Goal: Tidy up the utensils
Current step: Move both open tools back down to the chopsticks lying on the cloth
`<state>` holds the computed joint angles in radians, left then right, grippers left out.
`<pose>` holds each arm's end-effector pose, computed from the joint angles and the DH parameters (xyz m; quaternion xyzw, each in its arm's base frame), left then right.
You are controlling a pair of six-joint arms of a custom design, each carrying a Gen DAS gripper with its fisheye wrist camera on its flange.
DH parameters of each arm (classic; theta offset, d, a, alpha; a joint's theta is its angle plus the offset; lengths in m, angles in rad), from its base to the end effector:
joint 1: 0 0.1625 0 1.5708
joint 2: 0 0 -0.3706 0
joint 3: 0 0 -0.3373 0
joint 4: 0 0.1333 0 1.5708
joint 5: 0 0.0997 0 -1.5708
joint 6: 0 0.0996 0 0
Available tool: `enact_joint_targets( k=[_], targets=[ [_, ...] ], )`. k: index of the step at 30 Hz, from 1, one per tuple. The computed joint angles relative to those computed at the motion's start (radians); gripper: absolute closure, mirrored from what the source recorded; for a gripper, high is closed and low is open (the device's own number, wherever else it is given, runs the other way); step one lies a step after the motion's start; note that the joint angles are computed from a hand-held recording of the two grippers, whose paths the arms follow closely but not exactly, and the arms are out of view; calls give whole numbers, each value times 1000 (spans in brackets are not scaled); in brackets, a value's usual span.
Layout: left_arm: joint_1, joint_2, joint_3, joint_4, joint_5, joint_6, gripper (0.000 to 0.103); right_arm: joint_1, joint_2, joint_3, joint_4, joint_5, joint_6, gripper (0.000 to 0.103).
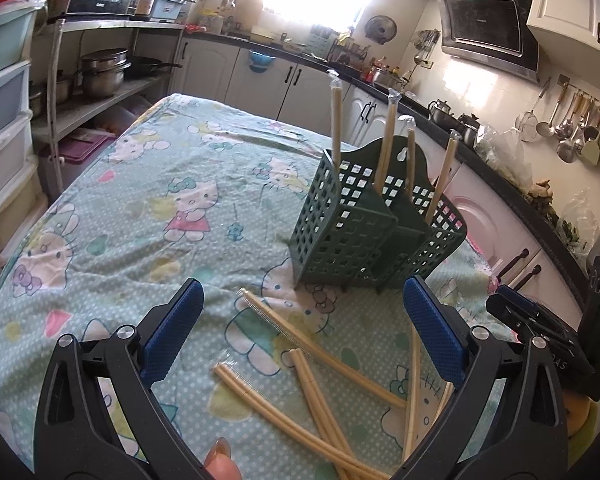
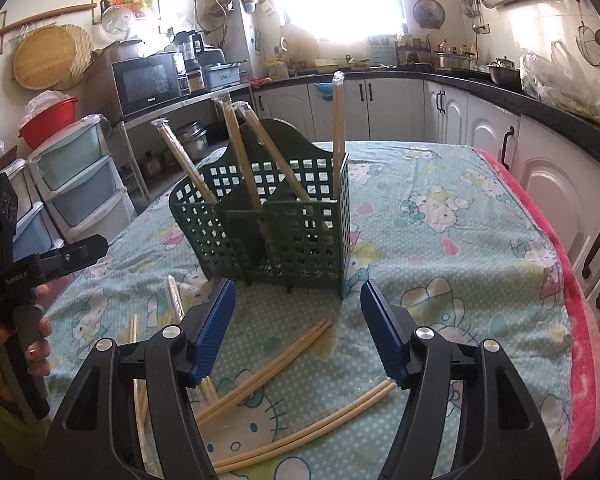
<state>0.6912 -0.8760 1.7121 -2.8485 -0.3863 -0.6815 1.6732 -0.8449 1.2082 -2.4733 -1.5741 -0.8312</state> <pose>-0.2950 -0.5369 0.2056 -0.0416 0.8177 -0.5124 0.2591 0.2036 -0.6807 0.2855 0.4334 -0.8610 0.2483 0.0964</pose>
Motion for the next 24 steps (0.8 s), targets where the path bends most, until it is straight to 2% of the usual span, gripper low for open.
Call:
enact_joint_targets(
  k=[13, 24],
  targets=[
    [0, -60, 79, 134, -9, -166, 11, 3, -9, 38, 15, -19, -9, 40],
    [-1, -103, 137, 209, -33, -263, 11, 9, -6, 58, 29, -46, -16, 40]
  ],
)
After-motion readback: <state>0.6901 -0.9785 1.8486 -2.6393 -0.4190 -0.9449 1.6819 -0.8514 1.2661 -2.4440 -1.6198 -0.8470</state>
